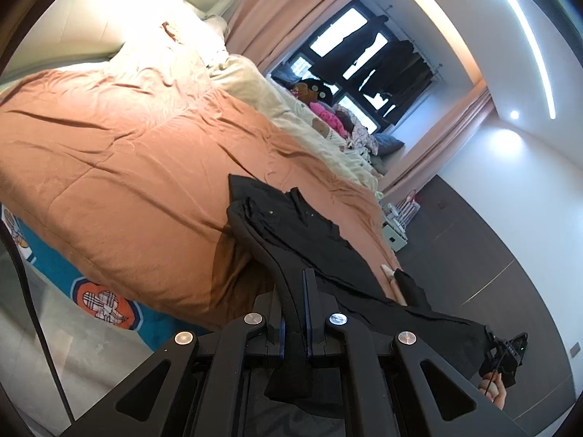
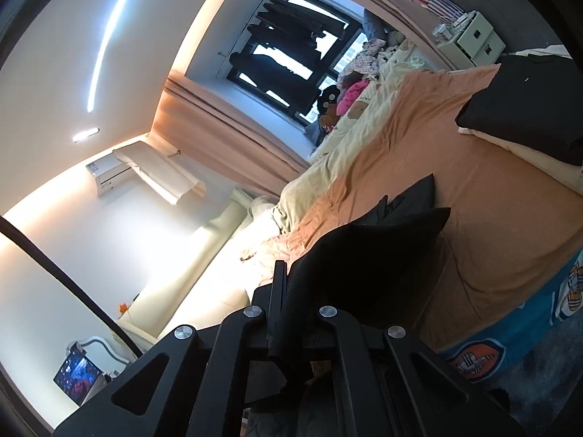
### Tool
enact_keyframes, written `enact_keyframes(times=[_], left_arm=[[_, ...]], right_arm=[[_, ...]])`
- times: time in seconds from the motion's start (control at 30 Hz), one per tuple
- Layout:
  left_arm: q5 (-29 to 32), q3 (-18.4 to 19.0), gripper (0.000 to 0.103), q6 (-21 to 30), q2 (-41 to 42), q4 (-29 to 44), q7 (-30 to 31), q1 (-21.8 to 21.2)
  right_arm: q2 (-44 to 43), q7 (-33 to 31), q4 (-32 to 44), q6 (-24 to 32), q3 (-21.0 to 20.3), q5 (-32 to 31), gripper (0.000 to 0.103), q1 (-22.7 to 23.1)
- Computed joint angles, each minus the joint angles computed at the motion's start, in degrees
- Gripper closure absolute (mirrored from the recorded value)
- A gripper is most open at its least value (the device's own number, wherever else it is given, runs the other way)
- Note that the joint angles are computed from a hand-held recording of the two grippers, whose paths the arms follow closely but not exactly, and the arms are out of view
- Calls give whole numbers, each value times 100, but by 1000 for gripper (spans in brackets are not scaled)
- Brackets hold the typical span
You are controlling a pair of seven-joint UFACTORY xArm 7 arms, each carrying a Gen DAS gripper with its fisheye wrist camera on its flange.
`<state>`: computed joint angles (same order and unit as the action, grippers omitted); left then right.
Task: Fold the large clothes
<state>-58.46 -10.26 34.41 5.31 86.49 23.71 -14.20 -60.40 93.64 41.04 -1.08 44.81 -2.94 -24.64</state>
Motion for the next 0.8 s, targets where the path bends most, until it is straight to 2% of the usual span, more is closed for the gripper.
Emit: enact_keyframes(times=[0.13, 0.2, 0.4, 0.53, 0.63, 0.8], left_arm=[[-217, 37, 96, -83, -311, -294, 177, -24], [-227, 70, 96, -131, -364, -308, 220, -68], [2, 58, 96, -241, -142, 73, 88, -173], [475, -24, 96, -208, 340, 793, -304, -173], [964, -122, 96, -164, 828, 1499, -679, -148], [1857, -273, 96, 92, 1817, 2920, -1364, -193]], right_arm=[[34, -143, 87, 115, -144, -78, 103, 140], [-21, -118, 107, 128, -128, -75, 103, 68], [140, -325, -12, -108, -319, -104, 103, 88], [543, -736, 64, -250, -625, -196, 103, 158], [898, -1047, 285, -318, -768, -234, 103, 47], [1501, -1473, 582, -457, -910, -192, 103, -145]])
